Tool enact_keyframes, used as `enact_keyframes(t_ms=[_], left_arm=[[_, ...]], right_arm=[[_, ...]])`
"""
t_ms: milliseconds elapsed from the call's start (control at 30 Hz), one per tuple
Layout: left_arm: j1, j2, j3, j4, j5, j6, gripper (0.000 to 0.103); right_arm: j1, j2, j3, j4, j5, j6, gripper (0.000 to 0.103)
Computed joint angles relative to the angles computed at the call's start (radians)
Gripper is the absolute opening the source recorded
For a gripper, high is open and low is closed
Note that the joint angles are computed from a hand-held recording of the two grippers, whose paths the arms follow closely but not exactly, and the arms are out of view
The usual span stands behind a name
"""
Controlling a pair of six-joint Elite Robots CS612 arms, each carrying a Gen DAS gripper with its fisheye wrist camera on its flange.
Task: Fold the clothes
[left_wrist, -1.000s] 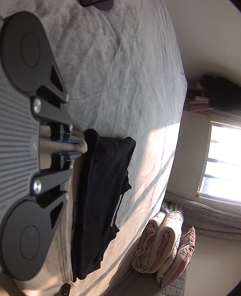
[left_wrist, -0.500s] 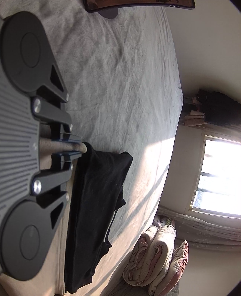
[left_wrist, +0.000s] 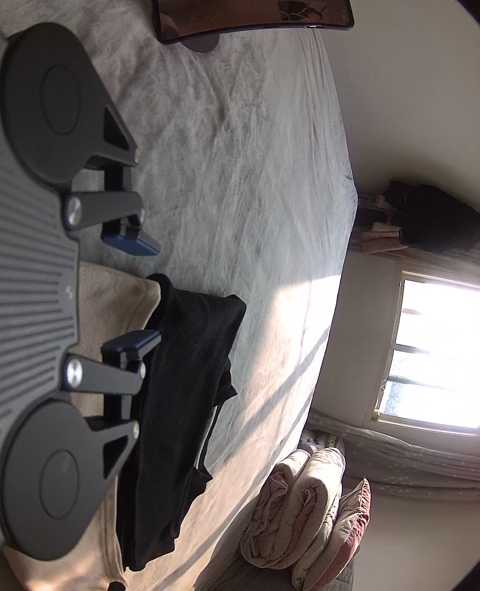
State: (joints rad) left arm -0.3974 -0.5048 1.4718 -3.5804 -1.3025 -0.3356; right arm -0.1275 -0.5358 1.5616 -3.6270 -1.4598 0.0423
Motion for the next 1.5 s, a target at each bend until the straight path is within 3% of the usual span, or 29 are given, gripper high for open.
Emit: enact_keyframes(t_ms=[67, 167, 300, 367, 467, 567, 633, 700, 767, 833, 967, 1100, 1200, 1367, 1433, 1467, 1500], left_arm=[[-0.007, 0.001, 0.001, -0.016, -0.009, 0.037, 0.046], [-0.012, 0.003, -0.008, 0.02, -0.006, 0.077, 0.057], [-0.014, 0.004, -0.019, 0.101, 0.031, 0.074, 0.058], [-0.014, 0.006, -0.024, 0.126, 0.041, 0.074, 0.058], [-0.003, 0.009, -0.024, 0.108, 0.016, 0.02, 0.058], [0.009, 0.017, -0.037, 0.099, -0.018, -0.07, 0.056], [0.015, 0.021, -0.042, 0.093, -0.044, -0.101, 0.055], [0.019, 0.026, -0.045, 0.082, -0.066, -0.107, 0.049], [0.02, 0.027, -0.045, 0.083, -0.073, -0.089, 0.028], [0.02, 0.028, -0.044, 0.072, -0.069, -0.084, 0.021], [0.026, 0.027, -0.044, 0.072, -0.089, -0.1, 0.021], [0.03, 0.027, -0.047, 0.078, -0.099, -0.134, 0.024], [0.035, 0.028, -0.052, 0.078, -0.113, -0.166, 0.024], [0.043, 0.024, -0.062, 0.117, -0.146, -0.209, 0.024], [0.041, 0.02, -0.058, 0.119, -0.136, -0.178, 0.022], [0.037, 0.023, -0.052, 0.089, -0.119, -0.147, 0.017], [0.032, 0.027, -0.046, 0.055, -0.101, -0.114, 0.014]], right_arm=[[0.003, -0.005, 0.007, -0.009, 0.025, -0.007, 0.051], [0.006, -0.007, 0.011, -0.014, 0.058, -0.031, 0.051], [0.005, -0.006, 0.009, 0.013, 0.118, -0.055, 0.051], [0.009, -0.006, 0.01, 0.048, 0.129, -0.11, 0.051], [0.016, -0.006, 0.011, 0.11, 0.137, -0.209, 0.053], [0.029, -0.007, 0.021, 0.1, 0.103, -0.317, 0.056], [0.03, -0.016, 0.029, 0.112, 0.104, -0.338, 0.056], [0.027, -0.024, 0.036, 0.126, 0.111, -0.346, 0.056], [0.026, -0.028, 0.036, 0.138, 0.118, -0.343, 0.057], [0.024, -0.03, 0.033, 0.148, 0.126, -0.335, 0.057], [0.018, -0.019, 0.011, 0.127, 0.143, -0.276, 0.057], [0.017, -0.002, -0.01, 0.065, 0.065, -0.22, 0.057], [0.016, 0.006, -0.021, 0.036, -0.034, -0.167, 0.057], [-0.008, 0.015, -0.038, 0.067, -0.044, -0.051, 0.057], [-0.014, 0.022, -0.044, 0.077, -0.015, -0.028, 0.05], [-0.016, 0.026, -0.045, 0.074, 0.0, -0.022, 0.024], [-0.017, 0.03, -0.045, 0.066, 0.014, -0.02, 0.013]])
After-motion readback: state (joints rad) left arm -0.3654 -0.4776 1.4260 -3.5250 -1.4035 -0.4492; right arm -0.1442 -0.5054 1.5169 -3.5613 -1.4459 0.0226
